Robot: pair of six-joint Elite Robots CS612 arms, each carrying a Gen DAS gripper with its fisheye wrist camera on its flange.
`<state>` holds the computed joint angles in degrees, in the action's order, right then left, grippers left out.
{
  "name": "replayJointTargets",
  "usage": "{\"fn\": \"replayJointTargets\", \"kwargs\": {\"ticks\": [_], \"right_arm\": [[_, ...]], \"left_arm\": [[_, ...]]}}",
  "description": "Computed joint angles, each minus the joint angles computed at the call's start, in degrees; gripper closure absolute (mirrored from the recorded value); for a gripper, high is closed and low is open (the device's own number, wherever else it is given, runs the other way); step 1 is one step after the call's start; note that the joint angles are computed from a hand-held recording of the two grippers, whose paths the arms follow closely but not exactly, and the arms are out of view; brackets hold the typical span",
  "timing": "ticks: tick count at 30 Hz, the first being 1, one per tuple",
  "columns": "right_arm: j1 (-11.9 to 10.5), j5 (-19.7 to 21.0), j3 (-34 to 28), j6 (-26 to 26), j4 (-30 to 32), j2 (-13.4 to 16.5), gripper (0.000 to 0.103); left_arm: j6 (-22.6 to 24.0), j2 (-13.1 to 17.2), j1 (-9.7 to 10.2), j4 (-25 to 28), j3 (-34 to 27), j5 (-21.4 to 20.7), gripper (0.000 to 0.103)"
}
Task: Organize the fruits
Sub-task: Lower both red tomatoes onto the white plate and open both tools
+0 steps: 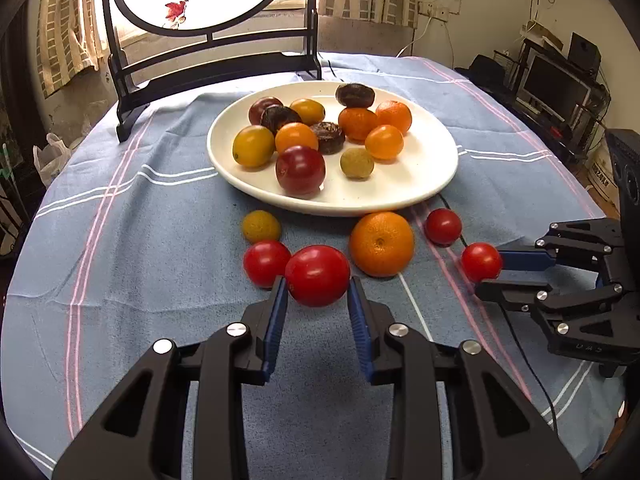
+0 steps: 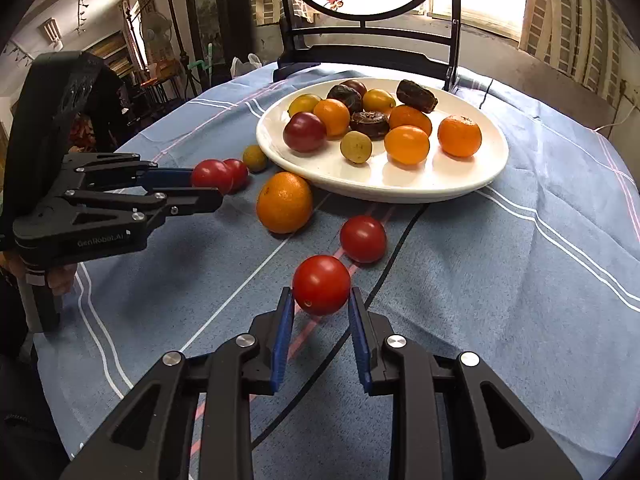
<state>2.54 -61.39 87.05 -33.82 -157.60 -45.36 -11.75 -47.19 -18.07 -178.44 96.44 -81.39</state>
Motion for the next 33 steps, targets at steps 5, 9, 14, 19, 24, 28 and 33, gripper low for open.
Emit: {"fn": "replayJointTargets", "kwargs": {"ticks": [5,9,14,19,24,28,33], "right_arm": [[-0.16,0.61,-0.88,1.01,-1.88,-0.36,0.075],[-0.26,1.96,-3.24,3.67,-5.04,-0.15,0.075],[0.06,3.60,-8.04,7.15,-6.93,1.58,0.075],[0.74,3.60,-13.23,9.78,-5.78,4.24,0.076],[1.35,2.74,-16.79,10.71,-3.54,6.37,0.075],[1.81,1.79,-19.07,11.10,-1.40,7.66,0.075],[2.46,0.41,-21.59,11.53,0.30,9.02,0.075]], "left_arm": [[1.89,-0.51,-0.16,-2.17,-1.28,2.17,0.073],[3.45,0.11,-0.47,-3.01,-4.01,4.73,0.073],[3.95,2.01,-0.50,-1.41,-9.10,7.09,0.073],[3.34,4.19,-0.23,1.72,-13.43,7.95,0.073],[2.68,5.71,0.34,3.84,-15.65,7.25,0.073],[3.30,6.46,0.48,4.74,-16.55,7.58,0.073],[3.98,7.17,0.58,5.62,-17.50,8.32,0.073]]}}
